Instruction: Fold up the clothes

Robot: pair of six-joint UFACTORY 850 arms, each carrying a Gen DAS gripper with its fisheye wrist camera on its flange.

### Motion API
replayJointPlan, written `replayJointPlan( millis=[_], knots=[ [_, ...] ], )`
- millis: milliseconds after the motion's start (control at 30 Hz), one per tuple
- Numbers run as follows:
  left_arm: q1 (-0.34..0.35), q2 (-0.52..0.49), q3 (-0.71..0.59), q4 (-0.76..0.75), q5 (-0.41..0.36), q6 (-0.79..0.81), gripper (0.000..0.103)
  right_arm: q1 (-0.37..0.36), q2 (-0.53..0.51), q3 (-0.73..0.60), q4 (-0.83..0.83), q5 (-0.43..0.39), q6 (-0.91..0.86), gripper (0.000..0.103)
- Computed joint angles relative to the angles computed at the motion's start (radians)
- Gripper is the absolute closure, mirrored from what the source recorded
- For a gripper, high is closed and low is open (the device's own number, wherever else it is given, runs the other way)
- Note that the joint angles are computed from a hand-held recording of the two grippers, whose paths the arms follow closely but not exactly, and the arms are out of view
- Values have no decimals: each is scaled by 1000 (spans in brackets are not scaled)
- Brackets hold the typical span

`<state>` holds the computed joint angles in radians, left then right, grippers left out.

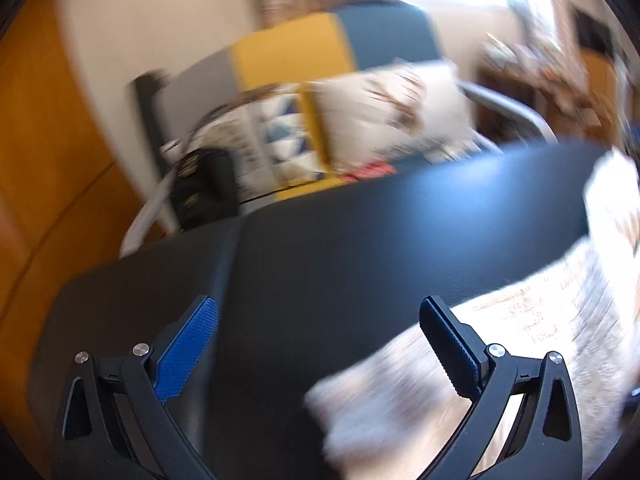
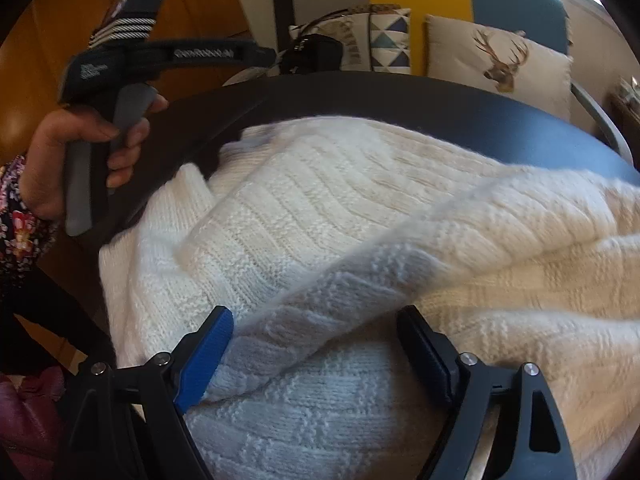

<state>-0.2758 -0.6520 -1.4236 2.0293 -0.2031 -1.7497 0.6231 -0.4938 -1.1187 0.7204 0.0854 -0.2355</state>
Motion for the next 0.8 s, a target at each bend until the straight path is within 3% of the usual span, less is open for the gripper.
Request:
replayJointPlan(
  millis=[67, 133, 233, 300, 400, 467, 600, 700, 800],
  knots=[
    [-53, -71, -60, -54, -30, 168, 0, -5, 80, 101, -35, 66, 147, 21],
    [-94, -128, -103, 1, -64, 226, 0, -4, 166, 212, 98, 183, 171, 21],
    [-135, -169, -106, 182, -120, 174, 0, -8, 249, 323, 412, 321, 55, 21],
    [-146, -163, -73, 330, -177, 54, 0, -10, 276, 362, 621, 377, -52, 21],
    [-133, -174, -90, 363, -131, -8, 0, -47, 261, 358, 751, 311, -171, 20],
    [-123, -176, -103, 331, -78, -6, 0, -33, 199, 292, 889, 344, -379, 19],
    [-92, -152, -75, 321, -41, -23, 0, -12, 73, 147, 1094, 435, -712, 4],
    [-56, -127, -52, 149, -21, 86, 1, -55, 33, 92, 1118, 411, -791, 0],
    [-17, -87, -3, -83, -60, 207, 1, -95, -13, 26, 1137, 385, -875, 0]
  ],
)
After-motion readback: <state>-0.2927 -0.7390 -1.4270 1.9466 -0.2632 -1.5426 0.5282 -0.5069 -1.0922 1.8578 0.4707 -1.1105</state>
